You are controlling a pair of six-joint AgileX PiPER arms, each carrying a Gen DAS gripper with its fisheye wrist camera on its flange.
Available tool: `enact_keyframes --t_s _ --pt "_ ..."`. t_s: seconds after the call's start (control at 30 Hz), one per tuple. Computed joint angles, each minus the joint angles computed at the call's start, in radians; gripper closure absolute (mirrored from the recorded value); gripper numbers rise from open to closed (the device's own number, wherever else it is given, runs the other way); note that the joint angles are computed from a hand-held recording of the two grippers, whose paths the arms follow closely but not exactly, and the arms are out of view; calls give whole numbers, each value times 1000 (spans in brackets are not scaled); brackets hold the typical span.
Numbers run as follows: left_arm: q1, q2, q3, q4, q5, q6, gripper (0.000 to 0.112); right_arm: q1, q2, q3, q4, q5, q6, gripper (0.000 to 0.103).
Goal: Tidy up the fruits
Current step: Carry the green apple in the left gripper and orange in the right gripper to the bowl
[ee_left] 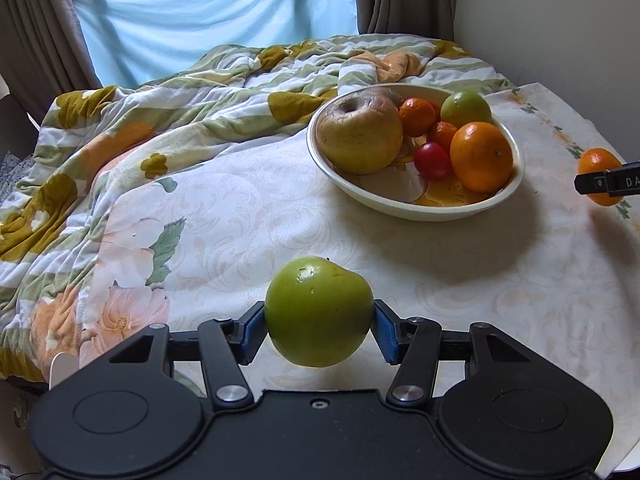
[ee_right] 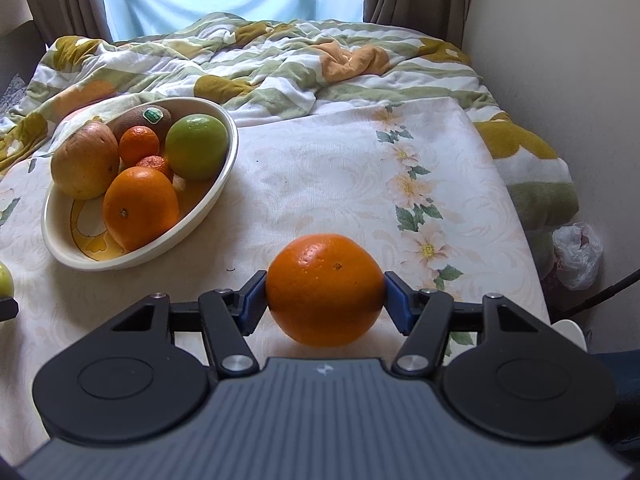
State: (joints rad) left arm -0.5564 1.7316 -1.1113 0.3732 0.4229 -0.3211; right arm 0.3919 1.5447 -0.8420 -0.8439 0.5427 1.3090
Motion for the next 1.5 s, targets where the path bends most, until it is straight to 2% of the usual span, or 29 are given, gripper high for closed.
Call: enact_keyframes --t_s 0.43,0.67,0.8,0.93,1.13,1.37,1.5 --pt "-185 -173 54 251 140 -453 53 34 -239 80 110 41 -187 27" --pt "-323 -214 17 357 275 -673 53 11 -382 83 254 80 -431 27" --pt "-368 -207 -28 380 325 -734 53 -26 -439 65 352 87 -601 27" --pt "-378 -180 -83 383 345 -741 53 -77 -454 26 464 85 -763 27" --pt "-346 -117 -180 354 333 -674 53 -113 -405 -41 544 61 -873 27" --pt "-263 -5 -304 250 280 -520 53 -127 -271 -144 584 13 -917 27" --pt "-218 73 -387 167 276 -414 53 -145 -177 -215 627 -10 -954 27"
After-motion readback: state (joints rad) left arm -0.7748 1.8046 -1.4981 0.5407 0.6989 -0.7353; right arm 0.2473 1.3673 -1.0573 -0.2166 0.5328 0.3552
